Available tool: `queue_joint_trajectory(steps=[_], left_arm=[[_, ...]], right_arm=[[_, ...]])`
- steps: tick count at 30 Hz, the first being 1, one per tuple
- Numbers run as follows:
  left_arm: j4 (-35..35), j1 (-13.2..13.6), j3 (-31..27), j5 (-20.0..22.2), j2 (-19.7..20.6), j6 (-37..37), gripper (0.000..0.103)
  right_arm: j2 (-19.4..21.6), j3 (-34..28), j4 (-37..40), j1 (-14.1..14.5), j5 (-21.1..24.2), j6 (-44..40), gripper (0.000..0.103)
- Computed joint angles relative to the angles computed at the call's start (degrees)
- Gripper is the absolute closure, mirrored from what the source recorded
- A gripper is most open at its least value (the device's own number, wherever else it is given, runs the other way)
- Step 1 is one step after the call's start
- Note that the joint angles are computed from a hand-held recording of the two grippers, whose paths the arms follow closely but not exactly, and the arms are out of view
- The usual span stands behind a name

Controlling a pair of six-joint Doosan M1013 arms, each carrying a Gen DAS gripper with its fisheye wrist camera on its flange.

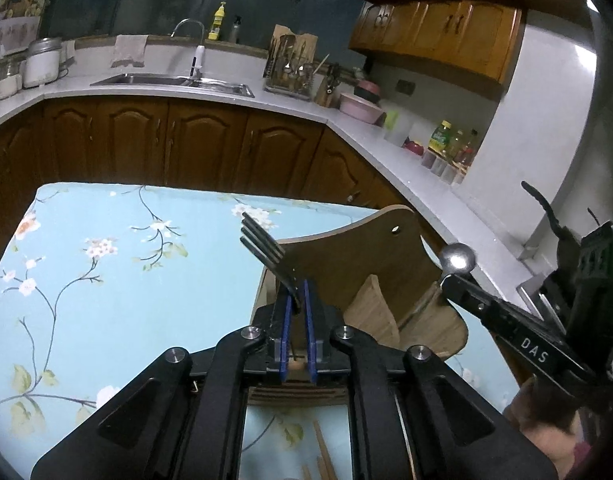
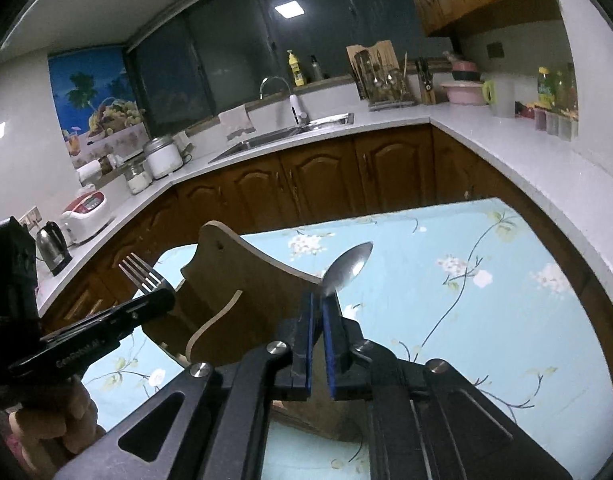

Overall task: Organize utensils
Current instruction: 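Open the left tool over the holder while the right tool opens too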

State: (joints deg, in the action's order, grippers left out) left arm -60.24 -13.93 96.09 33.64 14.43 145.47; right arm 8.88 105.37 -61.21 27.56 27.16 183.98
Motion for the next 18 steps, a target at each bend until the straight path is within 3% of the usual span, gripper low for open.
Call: queue_joint_trajectory(steps=[3,6,8,9,11,18], left_arm=[[-0.88,0.14,0.3,0.39,-0.27,0.65,0.091],[-1.18,0.25,0.47,1.61,-0.7,0.96,0.078],[-1.8,0.29,0.86,2.28,-1.2,1.65,0.062],[-2.15,0.26,1.32,2.36,-1.7,2.15,0.058],[-1.96,0.08,2.01,1.87,-2.42,2.27,0.035],[-0.59,0.53,3.82,0.91,-3.91,0.57,0.029]], right_arm=[[-0.4,0.31,-0.62,0.28,0.12,1.38,0.096],[-1.04,0.77,-1.41,0.41,0.2,2.78,0.094],[-1.78,1.38,-2.17,0.54,0.24,4.46,0.089],[-2.3,1.93,-3.19,0.52,-0.17,6.09,0.081],[-3.28,2.86,-5.19,0.97,0.38,9.56,0.071],[-7.38,7.01,-10.12,3.14,4.38,18.44,0.064]])
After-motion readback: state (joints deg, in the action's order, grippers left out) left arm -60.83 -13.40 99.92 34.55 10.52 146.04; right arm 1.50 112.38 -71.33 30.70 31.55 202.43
